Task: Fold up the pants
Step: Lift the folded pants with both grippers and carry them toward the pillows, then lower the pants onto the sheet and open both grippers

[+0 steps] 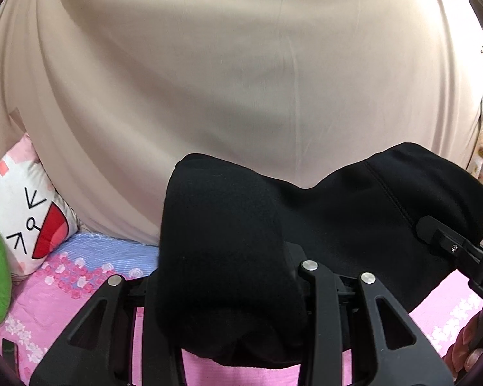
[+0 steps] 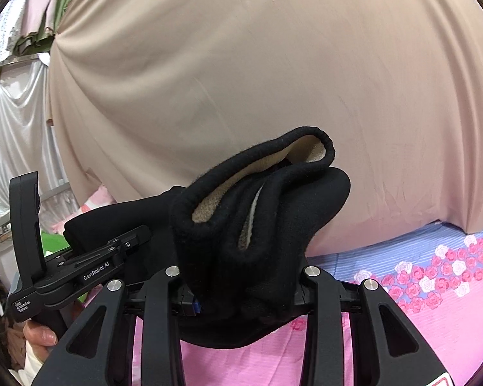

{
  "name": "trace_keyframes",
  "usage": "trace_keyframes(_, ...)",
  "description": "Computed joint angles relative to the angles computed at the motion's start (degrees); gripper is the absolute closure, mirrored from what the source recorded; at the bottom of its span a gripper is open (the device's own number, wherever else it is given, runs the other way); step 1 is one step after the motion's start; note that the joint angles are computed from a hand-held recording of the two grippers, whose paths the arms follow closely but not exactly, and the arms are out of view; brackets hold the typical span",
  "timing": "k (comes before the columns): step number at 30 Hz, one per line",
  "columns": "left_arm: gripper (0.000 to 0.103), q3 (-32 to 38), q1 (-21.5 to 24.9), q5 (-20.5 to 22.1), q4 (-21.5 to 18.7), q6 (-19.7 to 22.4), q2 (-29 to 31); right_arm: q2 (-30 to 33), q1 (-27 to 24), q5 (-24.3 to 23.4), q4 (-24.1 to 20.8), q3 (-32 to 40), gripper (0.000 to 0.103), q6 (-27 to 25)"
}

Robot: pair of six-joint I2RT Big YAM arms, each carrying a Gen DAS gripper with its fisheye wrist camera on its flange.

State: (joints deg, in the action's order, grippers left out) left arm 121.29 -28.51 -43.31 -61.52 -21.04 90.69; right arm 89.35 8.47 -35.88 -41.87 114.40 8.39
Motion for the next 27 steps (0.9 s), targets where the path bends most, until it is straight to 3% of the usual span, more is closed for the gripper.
trace_keyframes(9,0.069,-4.06,4.53,6.64,2.63,-0.77,4.01,7.68,0.25,1.45,-1.45,1.50,0.069,-0.59)
trace_keyframes(13,0.069,-7.46,5.64,9.17,4.66,-0.02,5.84,11.25,0.15,2.30,-3.99,1.71,0.069,-0.82)
trace_keyframes(15,0.067,-8.81,6.59,12.09,4.33,-1.56,6.68,12.91,0.00,2.63,-6.08,1.57,0.068,-0.99)
trace_keyframes(17,0.063,-8.51,7.93,15.82,0.92,-4.53,8.39,16.10,-0.32,2.73,-12.11,3.80,0.060,-1.39)
trace_keyframes(19,0.043,-10.64,8.54,15.97,-0.57,-7.31,8.47,18.85,-0.72,4.31,-18.32,6.53,0.040,-1.97)
trace_keyframes(21,0.041,-13.02,8.68,17.85,-0.56,-7.70,6.67,20.50,-2.44,1.47,-23.95,9.31,0.036,-1.61)
trace_keyframes(22,0.040,-13.55,8.77,19.00,-1.75,-8.72,5.58,19.59,-2.99,2.33,-23.62,8.58,0.036,-1.23)
trace_keyframes(23,0.038,-13.61,8.80,19.37,-2.80,-9.76,4.87,16.64,-3.64,5.80,-20.54,5.63,0.036,-0.59)
trace_keyframes(25,0.038,-11.74,7.84,15.02,-7.56,-13.25,3.72,9.83,-4.04,12.39,-10.78,-1.96,0.036,0.22)
trace_keyframes(26,0.038,-12.65,9.04,13.10,-6.87,-12.32,2.71,7.25,-3.87,13.62,-8.86,-3.79,0.045,-0.98)
trace_keyframes(27,0.036,-11.81,8.24,9.69,-7.36,-12.59,2.47,6.75,-3.43,13.19,-9.82,-3.09,0.061,-2.88)
